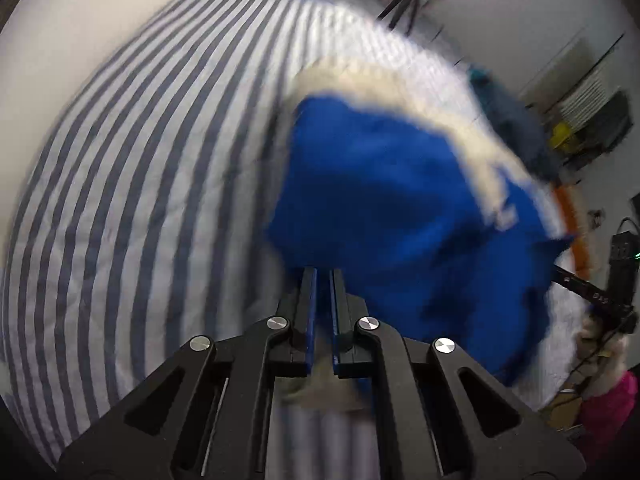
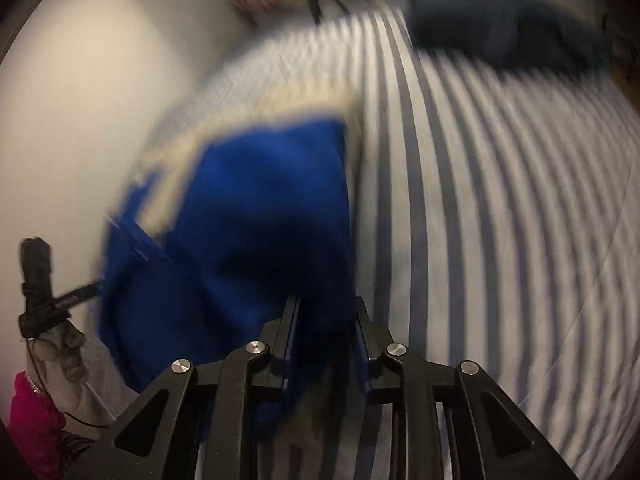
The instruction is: Fold large clothes
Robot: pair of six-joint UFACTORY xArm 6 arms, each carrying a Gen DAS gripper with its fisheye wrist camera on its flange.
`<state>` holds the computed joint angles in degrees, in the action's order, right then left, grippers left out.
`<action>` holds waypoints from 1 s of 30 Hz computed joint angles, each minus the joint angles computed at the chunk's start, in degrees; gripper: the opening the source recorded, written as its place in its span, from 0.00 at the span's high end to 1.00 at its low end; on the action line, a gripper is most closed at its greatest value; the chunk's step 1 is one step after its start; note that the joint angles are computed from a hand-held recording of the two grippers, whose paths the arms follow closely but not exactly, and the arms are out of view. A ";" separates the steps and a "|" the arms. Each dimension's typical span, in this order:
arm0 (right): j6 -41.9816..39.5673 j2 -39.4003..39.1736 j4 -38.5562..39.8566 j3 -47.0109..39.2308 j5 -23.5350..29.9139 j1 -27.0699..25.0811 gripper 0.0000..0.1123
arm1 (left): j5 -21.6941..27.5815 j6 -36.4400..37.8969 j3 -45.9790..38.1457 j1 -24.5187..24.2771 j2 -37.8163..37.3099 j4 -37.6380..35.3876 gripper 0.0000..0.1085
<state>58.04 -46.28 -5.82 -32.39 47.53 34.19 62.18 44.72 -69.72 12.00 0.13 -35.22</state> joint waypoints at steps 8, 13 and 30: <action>9.79 -3.97 -14.70 -5.11 9.90 9.00 0.77 | -0.62 0.12 1.09 5.01 -2.81 -1.54 0.77; 7.85 -2.68 -20.01 -7.37 1.18 12.77 0.76 | 6.10 4.66 0.44 8.23 -6.09 -9.77 0.77; -1.82 6.20 0.87 -0.74 -14.24 3.29 0.64 | 8.21 2.93 1.58 2.85 -0.83 -8.18 0.78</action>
